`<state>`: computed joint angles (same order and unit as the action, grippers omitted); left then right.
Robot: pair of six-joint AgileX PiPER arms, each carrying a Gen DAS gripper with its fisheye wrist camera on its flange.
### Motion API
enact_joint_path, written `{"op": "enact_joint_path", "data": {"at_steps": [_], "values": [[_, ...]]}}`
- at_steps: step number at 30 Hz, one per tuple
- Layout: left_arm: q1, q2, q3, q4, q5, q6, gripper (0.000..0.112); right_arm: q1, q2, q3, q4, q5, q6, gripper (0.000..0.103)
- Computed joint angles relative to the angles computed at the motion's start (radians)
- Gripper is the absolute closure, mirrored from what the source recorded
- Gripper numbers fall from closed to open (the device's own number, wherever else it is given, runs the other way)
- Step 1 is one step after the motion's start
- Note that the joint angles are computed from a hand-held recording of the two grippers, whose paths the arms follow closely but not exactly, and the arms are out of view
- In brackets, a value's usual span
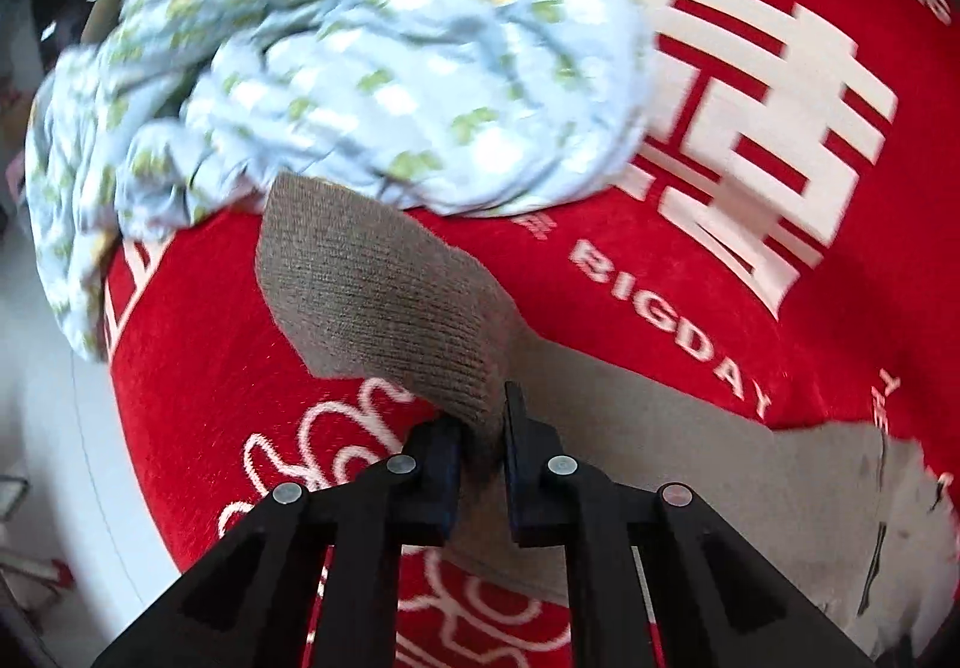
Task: Fold small clothes
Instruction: 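Lift and carry the held sleeve with the left tool across the sweater body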
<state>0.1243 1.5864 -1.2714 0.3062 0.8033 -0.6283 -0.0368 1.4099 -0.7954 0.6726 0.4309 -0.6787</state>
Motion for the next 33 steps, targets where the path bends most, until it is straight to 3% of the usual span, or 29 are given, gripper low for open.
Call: {"op": "enact_joint_path", "data": {"at_steps": [6,13,19,22,27,30,33], "values": [[-0.084,0.037,-0.073,0.031,0.095,-0.048,0.099,-0.006,0.005,-0.008,0.015,0.015,-0.007,0.010],[-0.223,0.057,-0.121,0.114,0.174,-0.130,0.099,-0.090,-0.037,-0.021,0.030,0.131,-0.043,0.009],[-0.341,0.091,-0.178,0.165,0.229,-0.174,0.099,-0.315,-0.106,0.021,0.077,0.188,-0.187,0.009],[-0.392,0.110,-0.208,0.181,0.254,-0.193,0.099,-0.476,-0.087,0.013,0.122,0.251,-0.266,0.009],[-0.456,0.140,-0.252,0.190,0.292,-0.216,0.099,-0.635,-0.050,0.005,0.188,0.334,-0.388,0.010],[-0.494,0.160,-0.289,0.195,0.325,-0.221,0.099,-0.613,-0.065,0.022,0.150,0.293,-0.397,0.010],[-0.522,0.177,-0.323,0.203,0.353,-0.223,0.099,-0.546,-0.106,0.071,0.072,0.193,-0.382,0.010]]}}
